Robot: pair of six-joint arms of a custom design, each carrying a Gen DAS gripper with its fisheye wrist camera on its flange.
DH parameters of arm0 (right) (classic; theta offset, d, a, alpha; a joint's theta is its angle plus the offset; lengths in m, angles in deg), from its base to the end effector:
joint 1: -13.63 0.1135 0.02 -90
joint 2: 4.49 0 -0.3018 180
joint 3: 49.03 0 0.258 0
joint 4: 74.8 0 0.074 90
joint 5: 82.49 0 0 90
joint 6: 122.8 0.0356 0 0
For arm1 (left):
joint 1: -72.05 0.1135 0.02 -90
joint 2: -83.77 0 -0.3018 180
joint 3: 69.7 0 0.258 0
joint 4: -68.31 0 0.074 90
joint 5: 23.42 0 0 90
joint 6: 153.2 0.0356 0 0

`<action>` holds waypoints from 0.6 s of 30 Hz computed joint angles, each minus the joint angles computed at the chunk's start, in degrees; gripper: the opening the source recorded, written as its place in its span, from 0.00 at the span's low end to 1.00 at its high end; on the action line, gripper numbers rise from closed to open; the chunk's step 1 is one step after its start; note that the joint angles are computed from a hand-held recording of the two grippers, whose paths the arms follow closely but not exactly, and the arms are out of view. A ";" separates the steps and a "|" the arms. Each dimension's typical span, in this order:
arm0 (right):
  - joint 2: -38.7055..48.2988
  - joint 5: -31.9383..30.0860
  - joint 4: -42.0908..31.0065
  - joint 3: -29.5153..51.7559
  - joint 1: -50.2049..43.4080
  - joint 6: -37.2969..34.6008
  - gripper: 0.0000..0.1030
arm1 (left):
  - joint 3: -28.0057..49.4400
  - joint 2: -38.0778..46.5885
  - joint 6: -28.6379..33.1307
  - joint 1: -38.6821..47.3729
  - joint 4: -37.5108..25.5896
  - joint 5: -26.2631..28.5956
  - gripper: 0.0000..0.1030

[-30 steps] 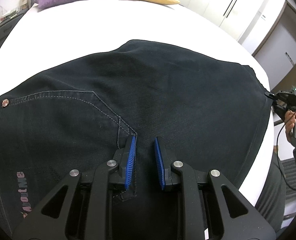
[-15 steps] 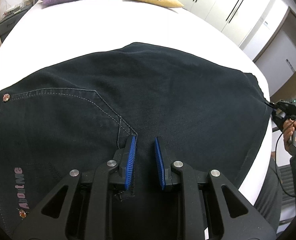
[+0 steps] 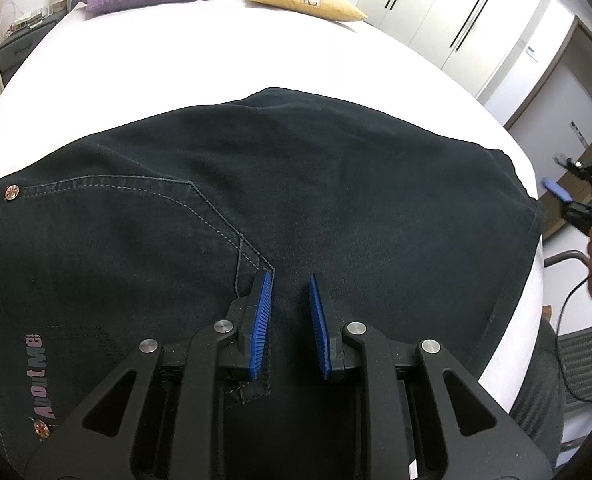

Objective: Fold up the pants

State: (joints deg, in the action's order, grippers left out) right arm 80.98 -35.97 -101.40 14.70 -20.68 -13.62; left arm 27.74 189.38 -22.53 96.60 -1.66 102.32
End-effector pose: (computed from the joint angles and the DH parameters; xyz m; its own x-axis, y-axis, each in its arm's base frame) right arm 0.2634 -0.1501 0.2442 -0.5726 0.6794 -0.4589 0.2322 0.6712 0.7039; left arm 0.3522 0.1380 0.2668 -0.8238 0.2052 -0.5284 0.4072 0.8628 -0.2996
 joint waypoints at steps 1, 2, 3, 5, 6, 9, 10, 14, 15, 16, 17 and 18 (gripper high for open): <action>1.87 -0.14 0.92 -0.57 0.87 0.41 0.54 | 0.31 0.15 0.00 0.14 -0.41 0.31 0.19; 3.63 -0.88 1.20 -0.82 0.83 0.47 0.54 | 0.58 0.31 0.05 0.32 -0.79 0.66 0.19; 6.71 -0.79 1.07 -1.24 0.05 0.14 0.54 | 0.95 0.60 0.20 0.52 -1.17 0.98 0.19; 11.27 -0.31 2.02 -2.12 -3.69 -1.31 0.03 | 1.66 1.25 0.58 1.05 -2.04 1.80 0.19; 12.69 -0.57 2.48 -2.07 -6.33 -0.98 0.00 | 2.30 1.67 0.88 1.37 -2.68 2.19 0.19; 9.58 5.29 7.51 -3.52 -12.35 7.32 0.00 | 3.23 2.75 1.28 2.10 -3.61 3.31 0.19; 8.11 8.19 7.11 -2.98 -12.43 8.61 0.06 | 3.86 3.16 1.53 2.31 -4.52 3.51 0.19; 5.41 6.24 5.54 1.60 -3.21 8.04 0.18 | 6.32 3.46 0.93 2.21 -7.00 2.25 0.19; 6.75 4.90 4.16 4.39 2.81 6.75 0.22 | 7.81 3.57 0.17 2.08 -8.40 2.02 0.19; 8.09 4.17 3.84 6.03 6.91 6.07 0.36 | 9.51 3.88 -0.46 1.98 -9.87 2.30 0.19; 9.64 3.83 4.10 7.38 10.65 5.95 0.44 | 11.12 4.18 -0.67 2.00 -11.16 2.87 0.19; 13.26 2.89 4.68 10.15 15.45 6.31 0.44 | 12.76 4.35 -1.08 1.99 -11.95 3.31 0.19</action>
State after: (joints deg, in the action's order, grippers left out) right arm 94.24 -33.09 -96.73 24.86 -5.23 -7.31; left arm 40.51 193.73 -23.61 98.58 -13.61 105.63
